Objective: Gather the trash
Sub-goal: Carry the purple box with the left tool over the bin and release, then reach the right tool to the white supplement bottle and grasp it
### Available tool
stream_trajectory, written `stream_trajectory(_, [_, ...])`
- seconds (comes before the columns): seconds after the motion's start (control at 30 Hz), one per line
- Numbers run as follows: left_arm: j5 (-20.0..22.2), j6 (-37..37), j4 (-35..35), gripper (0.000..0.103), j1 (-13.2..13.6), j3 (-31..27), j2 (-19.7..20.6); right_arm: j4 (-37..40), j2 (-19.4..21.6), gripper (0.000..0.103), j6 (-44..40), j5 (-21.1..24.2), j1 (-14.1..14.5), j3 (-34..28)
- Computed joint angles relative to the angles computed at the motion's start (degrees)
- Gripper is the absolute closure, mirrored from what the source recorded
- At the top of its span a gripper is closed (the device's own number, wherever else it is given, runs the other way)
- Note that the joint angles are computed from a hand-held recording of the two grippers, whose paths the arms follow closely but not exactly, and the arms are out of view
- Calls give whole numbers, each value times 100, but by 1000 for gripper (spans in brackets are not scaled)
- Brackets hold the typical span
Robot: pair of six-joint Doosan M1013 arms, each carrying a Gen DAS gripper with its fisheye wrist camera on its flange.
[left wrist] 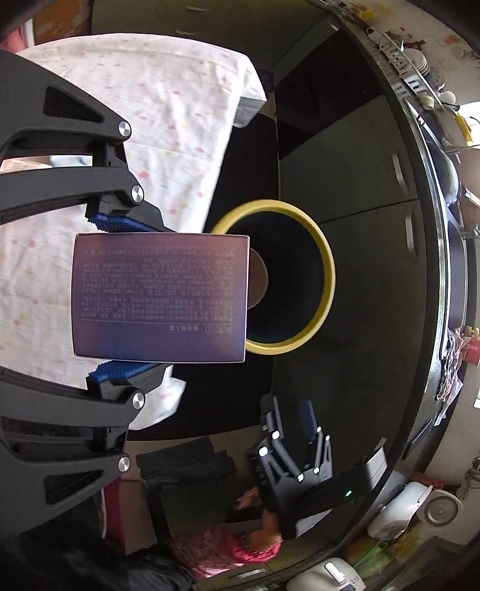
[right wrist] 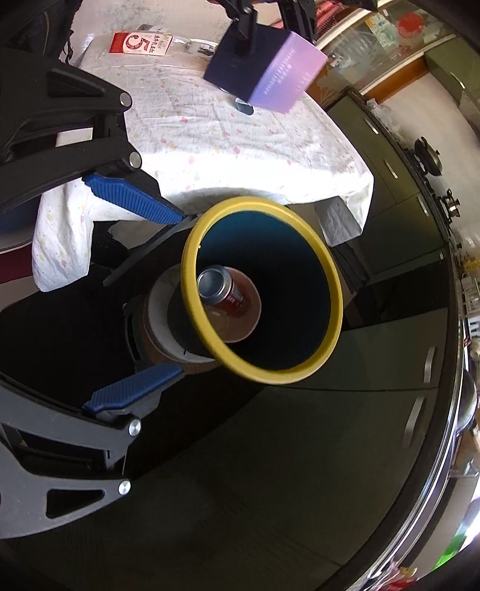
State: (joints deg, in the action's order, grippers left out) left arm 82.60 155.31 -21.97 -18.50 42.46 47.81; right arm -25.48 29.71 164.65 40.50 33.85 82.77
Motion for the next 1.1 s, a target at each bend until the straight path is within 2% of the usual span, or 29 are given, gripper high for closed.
stream_trajectory(0.2, [17,-577,302,47,-477,-848,660,-156,-231,29,694,-197,-12,536])
stream_trajectory(0.33, [-96,-916,444,26,-619,-1207,942,-230,-291,29,878,-235,-13,656])
stream_trajectory(0.47, [-42,-1272,316,23,-585,-1332,952,-289,-288,29,829,-237,16,609])
stream_trajectory(0.57, [-417,-1057,-108,20,-392,-799,520,-398,-253,29,782,-223,58,513])
stream_trajectory(0.63, [-658,-956,-544,8,-208,-381,186,-417,-210,29,688,-228,80,415])
stream_trajectory(0.7, [-908,-881,-1020,5,36,36,-153,-399,-160,29,535,-252,97,302])
stream_trajectory(0.83, [-1565,-701,-1732,5,537,956,-834,-298,-19,29,92,-281,140,7])
stream_trajectory(1.03, [-3136,-662,-2138,5,1193,2408,-1737,134,304,28,-1045,-274,197,-667])
stream_trajectory(1.1, [-3300,-687,-2285,5,1438,2646,-1834,388,481,28,-1680,-234,221,-1011])
